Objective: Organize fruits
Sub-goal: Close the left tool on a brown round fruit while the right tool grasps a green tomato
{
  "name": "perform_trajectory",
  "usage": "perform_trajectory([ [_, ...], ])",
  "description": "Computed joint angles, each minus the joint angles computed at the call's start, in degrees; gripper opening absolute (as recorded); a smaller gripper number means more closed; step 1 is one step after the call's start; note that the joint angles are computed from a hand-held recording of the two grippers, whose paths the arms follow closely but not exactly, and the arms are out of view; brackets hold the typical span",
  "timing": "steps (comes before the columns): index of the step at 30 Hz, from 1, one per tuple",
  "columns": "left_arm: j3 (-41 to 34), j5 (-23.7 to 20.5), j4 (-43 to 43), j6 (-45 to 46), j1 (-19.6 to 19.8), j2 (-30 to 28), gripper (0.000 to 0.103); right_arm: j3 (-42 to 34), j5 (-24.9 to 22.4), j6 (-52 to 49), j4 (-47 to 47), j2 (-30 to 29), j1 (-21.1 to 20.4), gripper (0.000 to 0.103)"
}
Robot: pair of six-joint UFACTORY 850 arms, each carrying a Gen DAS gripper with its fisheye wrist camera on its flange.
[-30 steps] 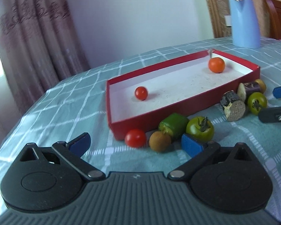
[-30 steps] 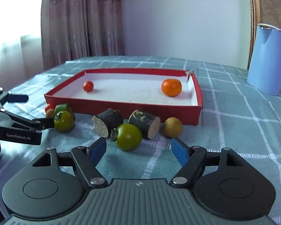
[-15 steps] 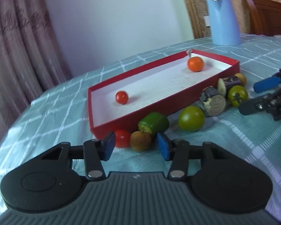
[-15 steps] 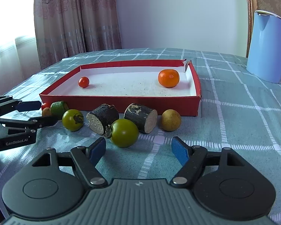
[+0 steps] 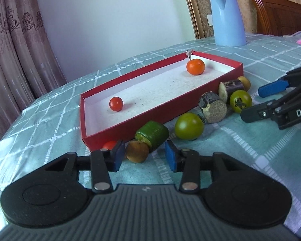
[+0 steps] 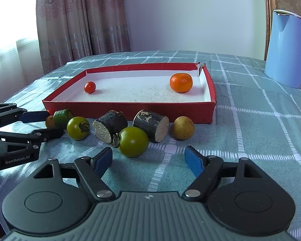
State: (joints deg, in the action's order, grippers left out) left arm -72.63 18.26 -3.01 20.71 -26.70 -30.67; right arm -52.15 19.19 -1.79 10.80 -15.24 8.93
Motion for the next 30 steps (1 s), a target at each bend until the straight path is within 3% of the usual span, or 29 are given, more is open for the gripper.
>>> perform_trajectory([
  [3, -1.35, -0.26, -4.92, 5.63, -0.37, -0.99, 0.036, -0.03, 0.05, -0.72, 0.97, -0.02, 0.07, 0.079],
  [12, 0.26, 0.73, -6.97, 4.86, -0.72, -0.07, 0.029, -1.77, -0.48, -9.25, 11.61, -1.10, 1.45, 0.079],
  [17, -2.33, -1.88, -5.69, 3.06, -0.57, -1.36, 0.030, -3.31, -1.24, -11.39, 13.16, -2.14, 2.35, 0.077],
  [19, -2.50, -2.20, -6.27, 3.42, -0.60, -1.43, 0.030, -3.58, -1.01, -14.52, 15.65, -2.35, 2.98, 0.063],
  [23, -1.81, -1.97, -6.72, 1.79, -0.48, -1.02, 0.030, -3.45, -0.42, -17.78, 17.23, -2.35, 3.73, 0.051],
  [25, -1.74, -2.63, -5.43, -2.03, -0.12, -0.84, 0.030, -3.38, 0.37, -20.77, 20.84, -2.33, 4.03, 0.039],
  [30, -0.73, -2.12, -2.69, -7.43, 0.38, -0.20, 0.027, -3.07, 0.76, -21.99, 21.54, -2.06, 4.25, 0.036],
])
